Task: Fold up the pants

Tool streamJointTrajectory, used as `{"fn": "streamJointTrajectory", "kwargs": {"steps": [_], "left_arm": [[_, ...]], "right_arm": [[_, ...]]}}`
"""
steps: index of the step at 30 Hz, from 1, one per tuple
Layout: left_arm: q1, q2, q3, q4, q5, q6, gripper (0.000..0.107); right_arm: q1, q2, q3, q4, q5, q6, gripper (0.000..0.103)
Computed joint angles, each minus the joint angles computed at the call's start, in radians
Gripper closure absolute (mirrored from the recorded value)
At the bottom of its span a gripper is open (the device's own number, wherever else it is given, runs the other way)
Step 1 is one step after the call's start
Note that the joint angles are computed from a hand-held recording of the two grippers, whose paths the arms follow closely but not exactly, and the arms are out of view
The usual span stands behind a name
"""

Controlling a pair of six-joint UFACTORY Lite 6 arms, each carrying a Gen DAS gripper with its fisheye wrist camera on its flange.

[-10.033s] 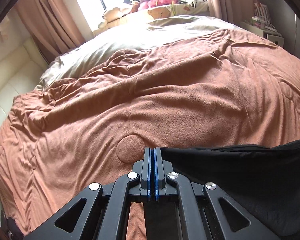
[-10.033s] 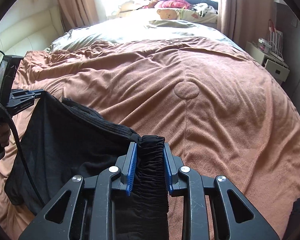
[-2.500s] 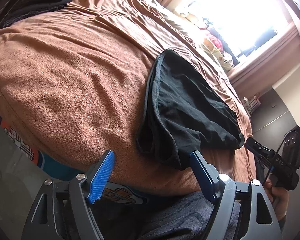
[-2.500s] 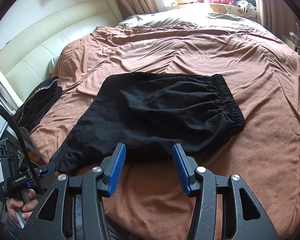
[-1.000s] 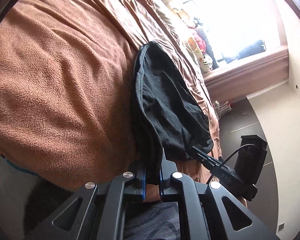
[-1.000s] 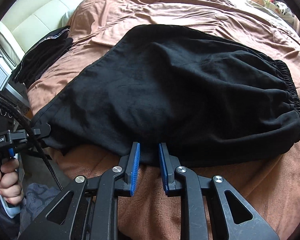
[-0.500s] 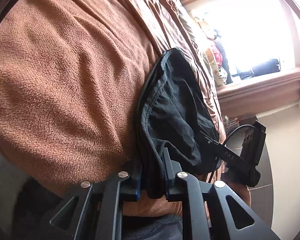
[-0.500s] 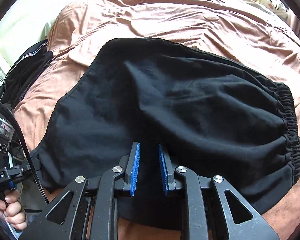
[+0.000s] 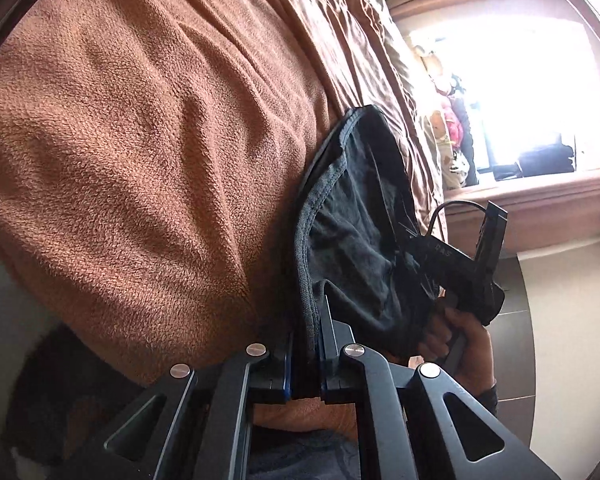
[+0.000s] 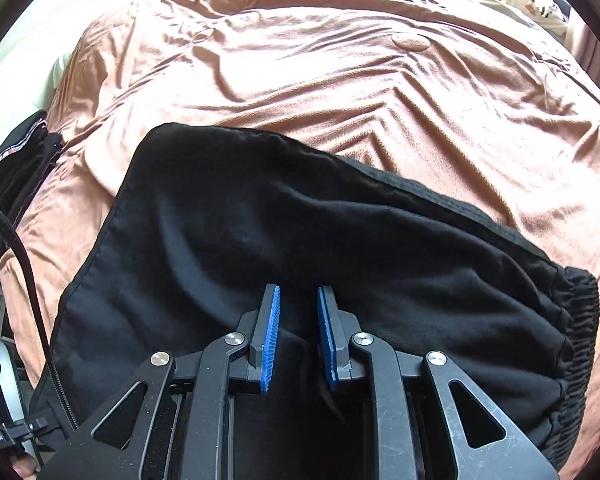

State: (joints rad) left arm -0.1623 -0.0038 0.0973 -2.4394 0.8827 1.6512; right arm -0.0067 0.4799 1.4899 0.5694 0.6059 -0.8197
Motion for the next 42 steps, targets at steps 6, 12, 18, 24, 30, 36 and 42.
{"fn": "streamJointTrajectory", "kwargs": {"steps": [6, 12, 18, 24, 30, 36, 42], "left_arm": [[-0.011, 0.025, 0.016, -0.020, -0.005, -0.016, 0.098], [-0.047, 0.050, 0.057, -0.065, -0.033, -0.025, 0.096], [-0.051, 0.046, 0.065, -0.077, -0.046, -0.022, 0.096], [-0.062, -0.040, 0.061, -0.063, -0.091, -0.042, 0.097], [-0.088, -0.145, 0.075, -0.052, -0.159, -0.091, 0.098], [-0.118, -0.216, 0.133, -0.019, -0.242, -0.145, 0.098], [-0.166, -0.235, 0.206, -0.023, -0.313, -0.161, 0.098]], "right_arm": [[0.028, 0.178, 0.246, -0.099, 0.047, 0.148, 0.086], [0.061, 0.305, 0.433, -0.174, 0.075, 0.259, 0.091], [0.084, 0.485, 0.714, -0.264, 0.171, 0.378, 0.092], [0.080, 0.398, 0.661, -0.233, 0.205, 0.353, 0.094], [0.020, 0.096, 0.250, -0.039, 0.159, 0.122, 0.094], [-0.053, -0.147, -0.115, 0.101, 0.146, -0.088, 0.094], [-0.166, -0.282, -0.323, 0.177, 0.224, -0.238, 0.094]]}}
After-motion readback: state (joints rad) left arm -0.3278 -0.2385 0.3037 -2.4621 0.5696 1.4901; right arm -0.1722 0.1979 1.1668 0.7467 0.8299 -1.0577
